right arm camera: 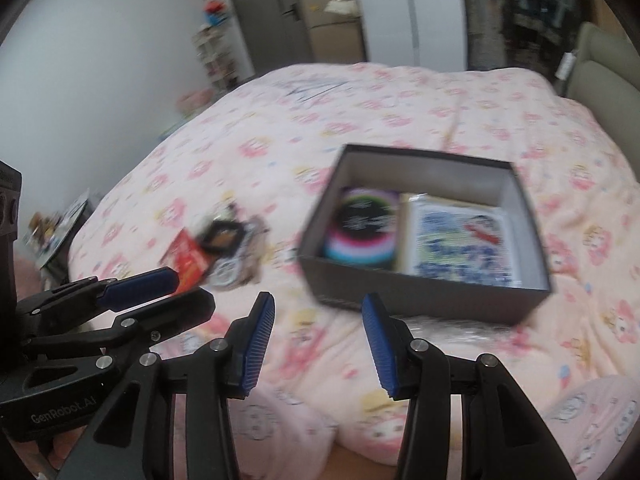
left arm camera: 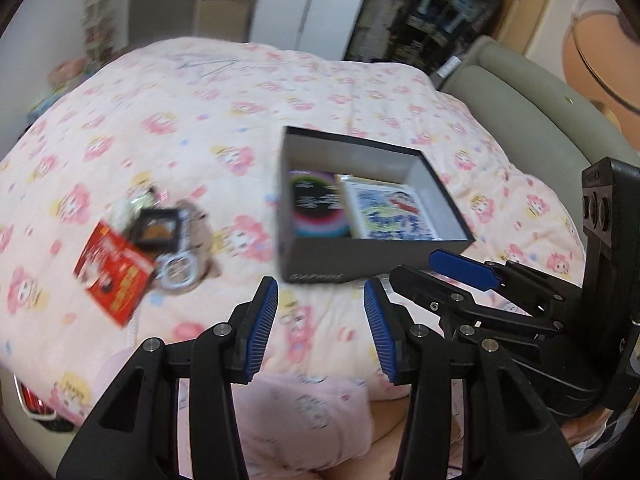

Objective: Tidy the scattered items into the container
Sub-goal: 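Lift both grippers out of the box toward the remaining items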

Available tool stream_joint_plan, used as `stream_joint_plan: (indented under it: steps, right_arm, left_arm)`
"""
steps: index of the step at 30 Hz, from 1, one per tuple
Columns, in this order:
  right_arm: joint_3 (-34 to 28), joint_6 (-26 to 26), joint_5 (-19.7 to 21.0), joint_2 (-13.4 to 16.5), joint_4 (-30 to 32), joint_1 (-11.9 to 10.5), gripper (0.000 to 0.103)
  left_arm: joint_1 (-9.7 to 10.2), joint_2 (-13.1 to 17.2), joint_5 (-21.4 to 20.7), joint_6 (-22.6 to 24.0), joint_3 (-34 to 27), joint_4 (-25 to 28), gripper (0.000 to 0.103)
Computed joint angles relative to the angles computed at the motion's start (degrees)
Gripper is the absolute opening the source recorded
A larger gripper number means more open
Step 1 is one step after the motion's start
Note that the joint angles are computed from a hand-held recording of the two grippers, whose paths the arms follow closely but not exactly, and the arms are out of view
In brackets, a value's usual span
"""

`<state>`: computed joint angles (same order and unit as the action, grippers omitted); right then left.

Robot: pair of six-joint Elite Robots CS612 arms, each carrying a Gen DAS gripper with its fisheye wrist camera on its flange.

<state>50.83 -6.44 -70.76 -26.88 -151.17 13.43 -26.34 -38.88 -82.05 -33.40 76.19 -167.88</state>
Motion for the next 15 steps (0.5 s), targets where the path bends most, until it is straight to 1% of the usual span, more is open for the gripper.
stream_joint_plan:
  steps: [4, 8, 12, 15]
  right_arm:
    - [-3.37, -3.45, 1.79, 1.66, 3.40, 1.71, 0.043]
    - [-9.54, -5.94, 3.90, 5.01, 9.19, 3.27, 0.043]
    - [-18.71, -8.65, 6.84, 9.84, 18.42, 4.63, 0.041]
    - [-27.78, -10.39, 6.69, 14.58, 25.25, 5.66, 0.038]
  left_arm:
    - [1.23, -1.24, 0.91, -3.11, 3.81, -2.90, 0.045]
    - [2.77, -1.70, 1.82, -6.77, 6.58, -4.32, 0.045]
    - [4.57, -1.41, 0.94, -10.19, 8.09, -4.81, 0.044]
    - [5.82, -0.80, 0.16, -12.02, 8.47, -4.74, 0.044]
